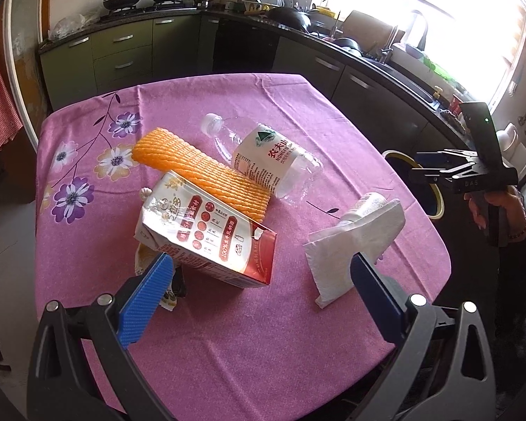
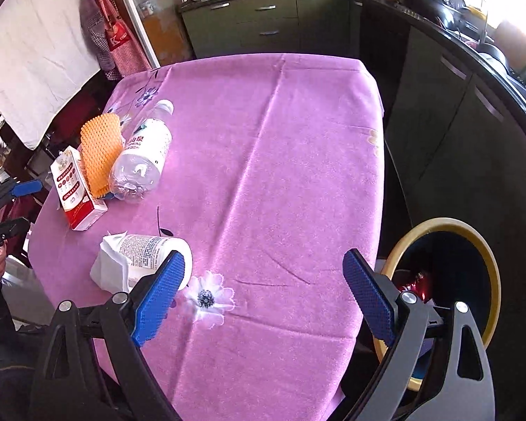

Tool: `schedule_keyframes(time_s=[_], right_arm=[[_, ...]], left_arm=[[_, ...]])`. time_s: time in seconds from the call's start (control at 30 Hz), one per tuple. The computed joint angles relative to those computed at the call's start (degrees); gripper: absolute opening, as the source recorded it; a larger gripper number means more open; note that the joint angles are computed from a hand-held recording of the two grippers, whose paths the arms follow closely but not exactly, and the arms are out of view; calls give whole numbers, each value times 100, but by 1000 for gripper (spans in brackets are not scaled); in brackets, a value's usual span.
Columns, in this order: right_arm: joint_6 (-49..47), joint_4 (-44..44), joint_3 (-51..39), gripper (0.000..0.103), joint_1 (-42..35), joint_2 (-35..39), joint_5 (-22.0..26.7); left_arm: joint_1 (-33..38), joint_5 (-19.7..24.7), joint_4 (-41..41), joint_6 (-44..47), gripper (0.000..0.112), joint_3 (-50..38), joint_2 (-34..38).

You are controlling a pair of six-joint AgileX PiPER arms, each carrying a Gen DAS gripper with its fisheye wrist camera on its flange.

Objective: Collect trash
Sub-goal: 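Grasp the white-and-red milk carton with the left tool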

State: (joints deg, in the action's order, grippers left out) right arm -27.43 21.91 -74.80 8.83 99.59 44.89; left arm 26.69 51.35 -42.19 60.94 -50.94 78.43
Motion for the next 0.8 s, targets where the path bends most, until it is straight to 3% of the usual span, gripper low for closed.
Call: schedule_keyframes(time_s=[0.1, 0.33, 0.63, 0.8], right_arm=[[-33, 94, 8, 90, 12, 23, 44], [-367, 331, 41, 90, -128, 155, 62], [-699, 607, 86, 90, -237, 302, 111], [-712, 642, 88, 90, -287, 349, 129]], left_arm=[[27, 58, 136, -549, 96, -367, 299], [274, 649, 415, -1912, 96, -1561, 1476], [255, 1173, 506, -2087, 96, -2359, 2375], [129, 970, 552, -2040, 92, -2228, 2134]])
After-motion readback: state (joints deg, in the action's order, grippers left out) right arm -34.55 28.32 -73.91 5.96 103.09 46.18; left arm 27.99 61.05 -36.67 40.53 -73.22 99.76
